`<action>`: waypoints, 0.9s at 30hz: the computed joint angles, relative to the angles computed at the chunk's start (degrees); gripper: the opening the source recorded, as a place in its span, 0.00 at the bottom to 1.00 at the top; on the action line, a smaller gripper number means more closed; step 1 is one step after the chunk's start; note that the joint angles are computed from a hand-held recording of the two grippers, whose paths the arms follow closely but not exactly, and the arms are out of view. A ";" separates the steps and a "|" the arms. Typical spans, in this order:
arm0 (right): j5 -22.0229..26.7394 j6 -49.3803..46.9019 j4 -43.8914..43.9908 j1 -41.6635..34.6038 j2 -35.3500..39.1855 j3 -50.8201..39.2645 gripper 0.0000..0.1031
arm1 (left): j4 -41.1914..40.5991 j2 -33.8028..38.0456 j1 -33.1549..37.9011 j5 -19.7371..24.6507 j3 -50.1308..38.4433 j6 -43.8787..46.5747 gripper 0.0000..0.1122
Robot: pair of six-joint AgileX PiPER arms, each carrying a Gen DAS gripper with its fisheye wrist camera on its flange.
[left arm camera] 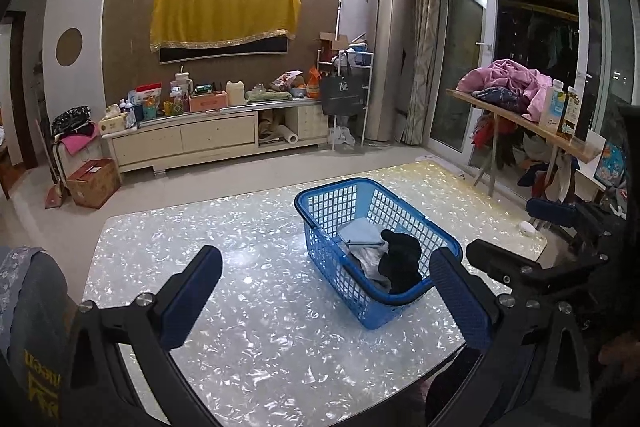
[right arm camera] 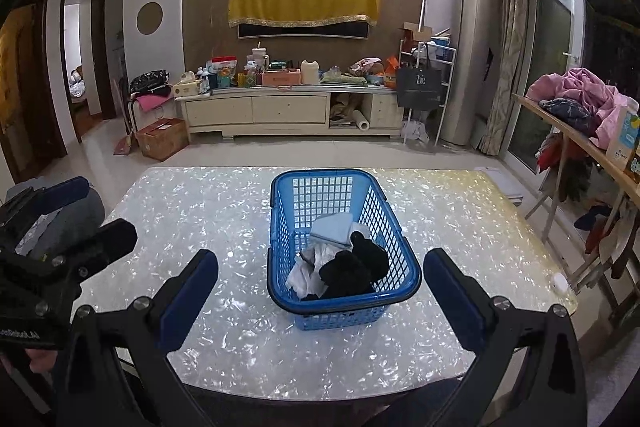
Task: Organize soft objects
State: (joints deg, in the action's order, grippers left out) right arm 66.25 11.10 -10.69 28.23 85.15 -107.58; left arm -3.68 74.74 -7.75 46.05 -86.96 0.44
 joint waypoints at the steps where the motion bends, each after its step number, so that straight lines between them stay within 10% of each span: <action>1: -0.07 0.08 -0.17 0.05 -0.09 0.13 1.00 | 0.04 -0.02 -0.01 -0.01 0.03 0.04 0.92; 27: -0.09 1.49 -1.05 1.41 -1.00 1.34 1.00 | 0.51 -2.15 -0.34 -0.26 1.78 -2.39 0.92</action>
